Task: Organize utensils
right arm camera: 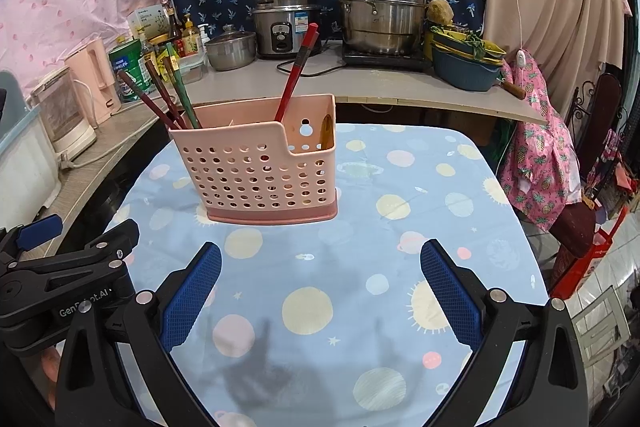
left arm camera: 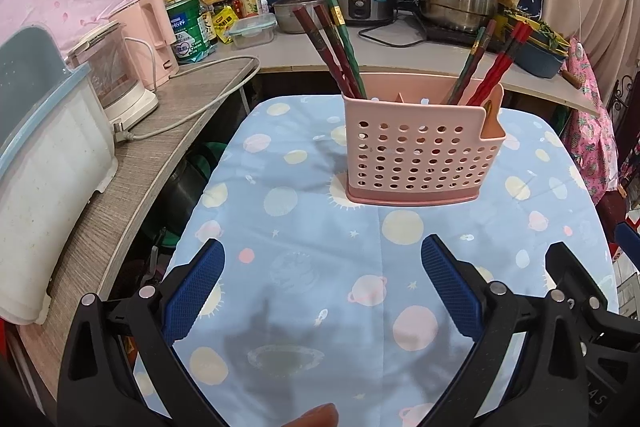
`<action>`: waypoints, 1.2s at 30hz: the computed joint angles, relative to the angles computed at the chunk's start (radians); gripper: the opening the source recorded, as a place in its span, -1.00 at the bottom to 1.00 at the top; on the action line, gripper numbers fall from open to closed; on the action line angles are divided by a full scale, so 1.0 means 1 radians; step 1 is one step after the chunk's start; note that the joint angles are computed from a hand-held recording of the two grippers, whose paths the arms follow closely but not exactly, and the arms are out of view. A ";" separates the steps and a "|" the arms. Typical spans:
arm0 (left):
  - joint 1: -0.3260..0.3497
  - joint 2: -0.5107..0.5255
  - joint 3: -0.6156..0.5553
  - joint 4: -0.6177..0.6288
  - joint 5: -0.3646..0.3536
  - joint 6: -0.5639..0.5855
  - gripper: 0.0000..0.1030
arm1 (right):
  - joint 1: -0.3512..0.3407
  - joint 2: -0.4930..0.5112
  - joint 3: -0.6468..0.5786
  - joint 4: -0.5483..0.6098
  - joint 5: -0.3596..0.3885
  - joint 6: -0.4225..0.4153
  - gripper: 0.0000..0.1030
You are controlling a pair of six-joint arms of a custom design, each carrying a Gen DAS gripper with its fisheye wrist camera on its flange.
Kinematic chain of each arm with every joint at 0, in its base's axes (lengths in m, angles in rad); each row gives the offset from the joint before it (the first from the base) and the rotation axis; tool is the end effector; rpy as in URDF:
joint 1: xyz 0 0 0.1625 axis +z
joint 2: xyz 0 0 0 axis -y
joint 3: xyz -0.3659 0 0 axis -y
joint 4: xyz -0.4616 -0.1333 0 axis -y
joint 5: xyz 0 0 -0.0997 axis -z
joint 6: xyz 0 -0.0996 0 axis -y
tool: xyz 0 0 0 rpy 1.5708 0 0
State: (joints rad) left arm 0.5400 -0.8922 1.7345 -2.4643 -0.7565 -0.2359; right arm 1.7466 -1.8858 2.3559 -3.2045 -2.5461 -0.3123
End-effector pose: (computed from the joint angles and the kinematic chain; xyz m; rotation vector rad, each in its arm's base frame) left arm -0.4432 -0.5055 0.0397 0.9160 2.2514 -0.6705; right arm 0.1181 -0.3741 0.3707 -0.1789 -1.9479 1.1452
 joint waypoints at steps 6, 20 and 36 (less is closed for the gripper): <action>0.000 0.003 -0.001 -0.003 0.004 0.006 0.83 | 0.002 0.005 0.000 -0.004 -0.004 0.004 0.87; 0.018 0.031 -0.036 0.005 0.002 -0.008 0.83 | -0.003 0.032 -0.017 -0.015 -0.001 -0.016 0.87; 0.022 0.063 -0.072 -0.005 0.007 0.018 0.81 | -0.019 0.045 -0.034 -0.017 0.012 -0.022 0.87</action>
State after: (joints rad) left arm 0.5621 -0.8293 1.6623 -2.4695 -0.7492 -0.2176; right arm 1.7276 -1.8407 2.3220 -3.2218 -2.5342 -0.3345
